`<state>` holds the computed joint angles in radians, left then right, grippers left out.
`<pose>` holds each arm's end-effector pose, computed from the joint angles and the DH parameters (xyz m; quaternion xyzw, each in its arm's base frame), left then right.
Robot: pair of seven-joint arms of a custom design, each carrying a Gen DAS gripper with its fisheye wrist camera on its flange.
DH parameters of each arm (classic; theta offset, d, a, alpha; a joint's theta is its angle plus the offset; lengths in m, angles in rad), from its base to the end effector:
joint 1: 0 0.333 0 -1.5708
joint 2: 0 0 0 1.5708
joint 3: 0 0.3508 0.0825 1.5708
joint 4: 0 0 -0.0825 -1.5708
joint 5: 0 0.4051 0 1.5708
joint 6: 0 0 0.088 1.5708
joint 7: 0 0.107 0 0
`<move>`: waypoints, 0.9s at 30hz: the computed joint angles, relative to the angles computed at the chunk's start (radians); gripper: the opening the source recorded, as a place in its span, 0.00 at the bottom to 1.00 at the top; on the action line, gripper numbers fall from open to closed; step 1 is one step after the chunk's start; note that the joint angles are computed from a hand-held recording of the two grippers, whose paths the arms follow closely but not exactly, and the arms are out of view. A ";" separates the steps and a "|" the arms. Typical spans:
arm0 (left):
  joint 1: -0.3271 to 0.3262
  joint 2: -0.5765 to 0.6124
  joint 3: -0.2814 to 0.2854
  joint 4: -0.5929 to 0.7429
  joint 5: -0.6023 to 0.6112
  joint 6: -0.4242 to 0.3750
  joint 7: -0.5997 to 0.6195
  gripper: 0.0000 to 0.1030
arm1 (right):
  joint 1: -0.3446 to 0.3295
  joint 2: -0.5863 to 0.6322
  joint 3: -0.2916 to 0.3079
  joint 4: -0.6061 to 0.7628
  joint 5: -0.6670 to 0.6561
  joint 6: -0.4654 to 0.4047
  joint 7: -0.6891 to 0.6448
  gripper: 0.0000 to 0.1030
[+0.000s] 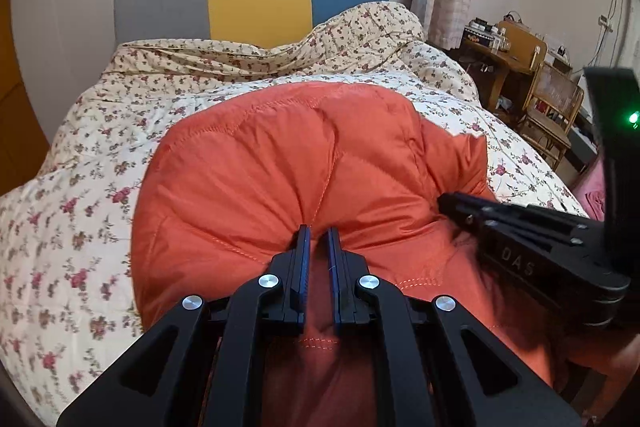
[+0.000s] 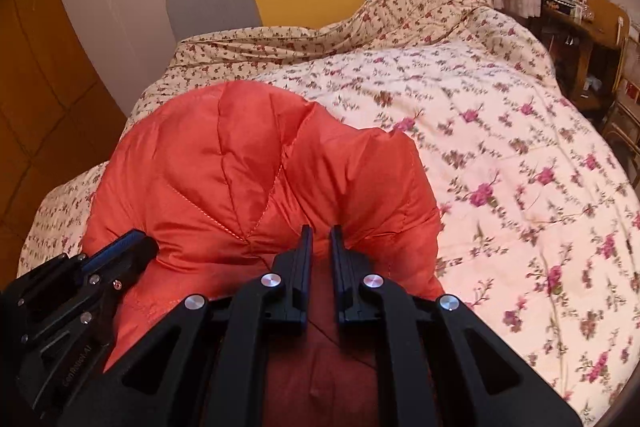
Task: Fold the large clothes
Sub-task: 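Lower the orange jacket bundle onto the bed with both tools and press it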
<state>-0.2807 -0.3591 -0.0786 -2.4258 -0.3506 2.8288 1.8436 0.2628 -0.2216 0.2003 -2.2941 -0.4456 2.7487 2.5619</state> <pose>0.4596 -0.1578 0.5508 -0.5312 0.7570 -0.3372 0.1764 0.4662 0.2593 0.5358 -0.6042 0.7113 -0.1862 0.3071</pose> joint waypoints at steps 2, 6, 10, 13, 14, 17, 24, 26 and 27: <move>-0.007 0.007 0.000 -0.003 -0.009 0.016 0.001 0.07 | -0.015 0.012 0.012 -0.003 -0.042 0.014 0.032 0.07; -0.017 0.021 -0.001 -0.007 -0.016 0.044 0.004 0.07 | -0.033 0.034 0.021 -0.012 -0.123 0.048 0.119 0.07; -0.023 0.028 -0.003 -0.020 -0.013 0.081 0.006 0.07 | -0.044 0.043 0.022 -0.025 -0.194 0.081 0.201 0.07; -0.025 0.036 -0.006 -0.027 -0.004 0.106 0.001 0.07 | -0.043 0.049 0.016 -0.030 -0.221 0.094 0.232 0.06; -0.027 0.038 -0.006 -0.029 -0.002 0.113 -0.001 0.07 | -0.044 0.051 0.014 -0.031 -0.230 0.100 0.243 0.06; -0.044 0.045 0.007 -0.035 -0.010 0.137 0.010 0.07 | -0.047 0.058 0.012 -0.030 -0.260 0.108 0.275 0.06; -0.079 0.027 0.037 -0.053 -0.021 0.161 0.030 0.08 | -0.047 0.061 0.013 -0.030 -0.349 0.108 0.357 0.06; -0.079 0.012 0.046 -0.027 -0.026 0.088 0.030 0.08 | -0.046 0.058 0.007 -0.037 -0.357 0.123 0.369 0.07; -0.052 0.006 0.030 -0.010 -0.013 0.058 0.004 0.08 | -0.049 0.056 0.004 -0.043 -0.363 0.139 0.379 0.07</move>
